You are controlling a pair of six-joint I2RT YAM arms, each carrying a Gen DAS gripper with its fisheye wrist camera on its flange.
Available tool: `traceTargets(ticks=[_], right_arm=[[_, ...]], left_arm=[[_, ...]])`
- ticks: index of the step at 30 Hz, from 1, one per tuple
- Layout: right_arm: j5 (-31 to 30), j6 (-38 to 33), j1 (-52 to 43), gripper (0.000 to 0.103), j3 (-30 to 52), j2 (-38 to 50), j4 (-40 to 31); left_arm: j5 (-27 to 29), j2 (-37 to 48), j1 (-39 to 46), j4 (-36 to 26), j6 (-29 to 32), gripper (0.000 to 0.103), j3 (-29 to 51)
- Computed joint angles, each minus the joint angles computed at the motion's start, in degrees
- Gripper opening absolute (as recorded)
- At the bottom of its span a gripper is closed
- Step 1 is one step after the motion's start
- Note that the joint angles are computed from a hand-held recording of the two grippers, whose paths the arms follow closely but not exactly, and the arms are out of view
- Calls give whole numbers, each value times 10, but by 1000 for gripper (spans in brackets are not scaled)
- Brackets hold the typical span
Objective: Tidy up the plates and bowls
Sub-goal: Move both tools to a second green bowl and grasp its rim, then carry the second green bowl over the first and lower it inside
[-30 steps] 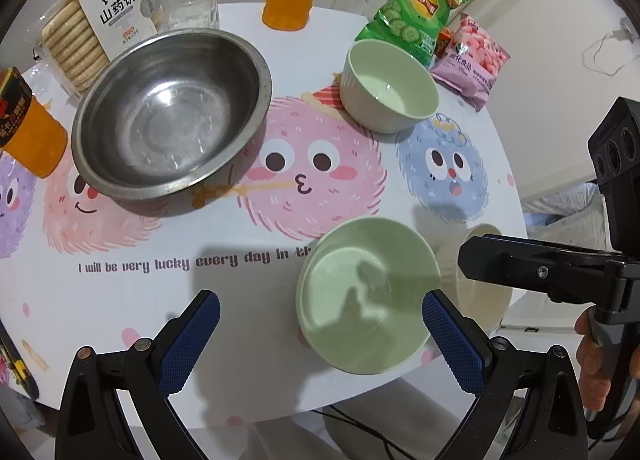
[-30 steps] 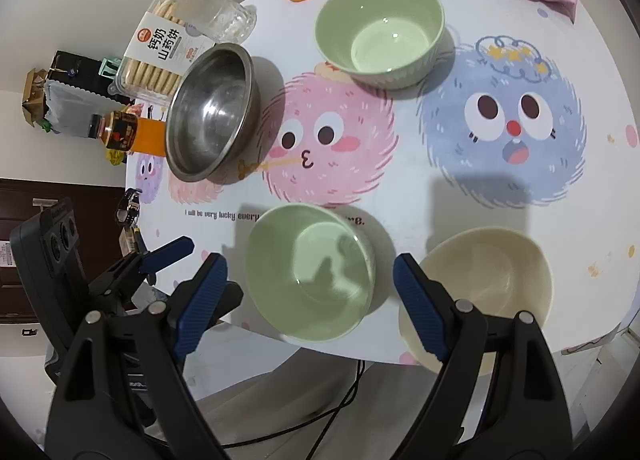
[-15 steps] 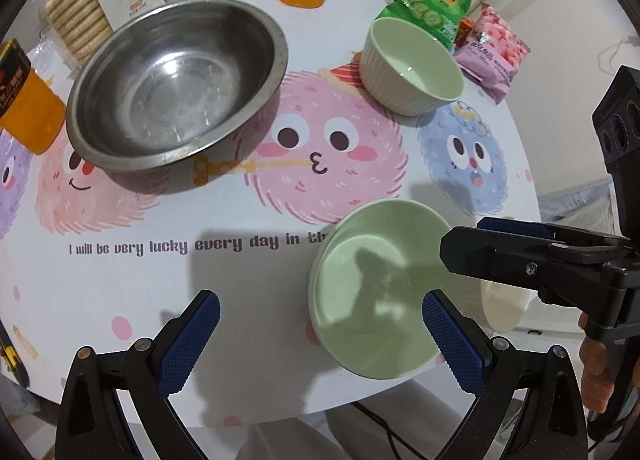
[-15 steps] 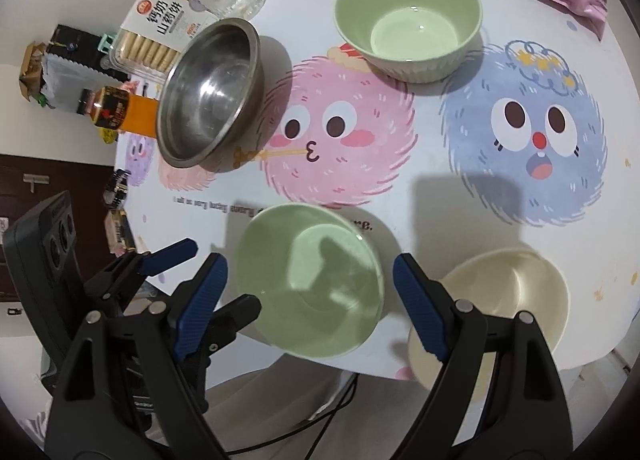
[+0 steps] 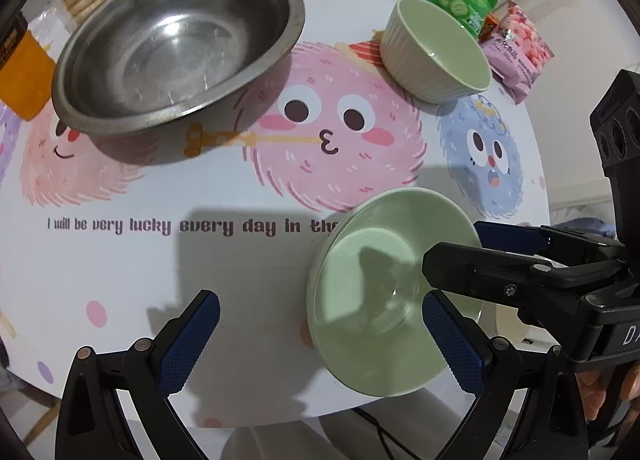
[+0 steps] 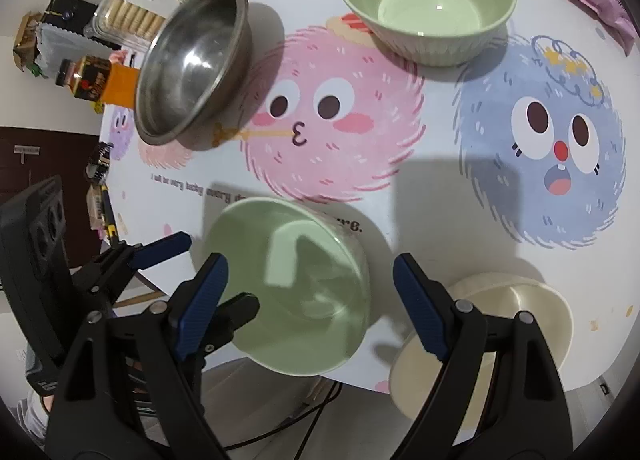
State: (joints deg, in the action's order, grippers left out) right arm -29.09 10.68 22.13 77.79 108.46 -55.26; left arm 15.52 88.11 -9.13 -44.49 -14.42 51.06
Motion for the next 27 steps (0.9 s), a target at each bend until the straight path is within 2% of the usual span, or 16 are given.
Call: traceTargets(ticks=[5,6,7,8,10,12,13,14,15,18,27], right_arm=[[-2,-17,-4,85,9,15,-8],[-2,-19,-4,82,10,17,-9],[-4,-23,-4,74,14,23,-13],[-5,-27,-3,69,17,29,-18],[6,-30,0,45,20,36,-22],[26,-36,6,35,22,41,-26],[35,-36,7,28,22,41,-27],[49,-34,7,23,24,43,-30],[54,-31,6,13,24,43,-29],[52,-41,5,13,23,42,-31],[57,-44,4,13,43,39,-49]], left_arm=[[3,9,-2,17,-12,103,-16],[2,7,-2,22,-16,102,-20],[-3,6,-3,25,-20,97,-24],[-8,6,-4,28,-20,90,-25],[-17,13,-7,30,-23,34,-24],[-28,26,-10,29,-24,17,-21],[-19,30,-7,33,-20,12,-24],[-9,33,-7,37,-19,11,-27],[-8,35,-9,39,-19,8,-27],[-27,38,-24,38,-13,7,-25],[-31,35,-21,32,-9,6,-19]])
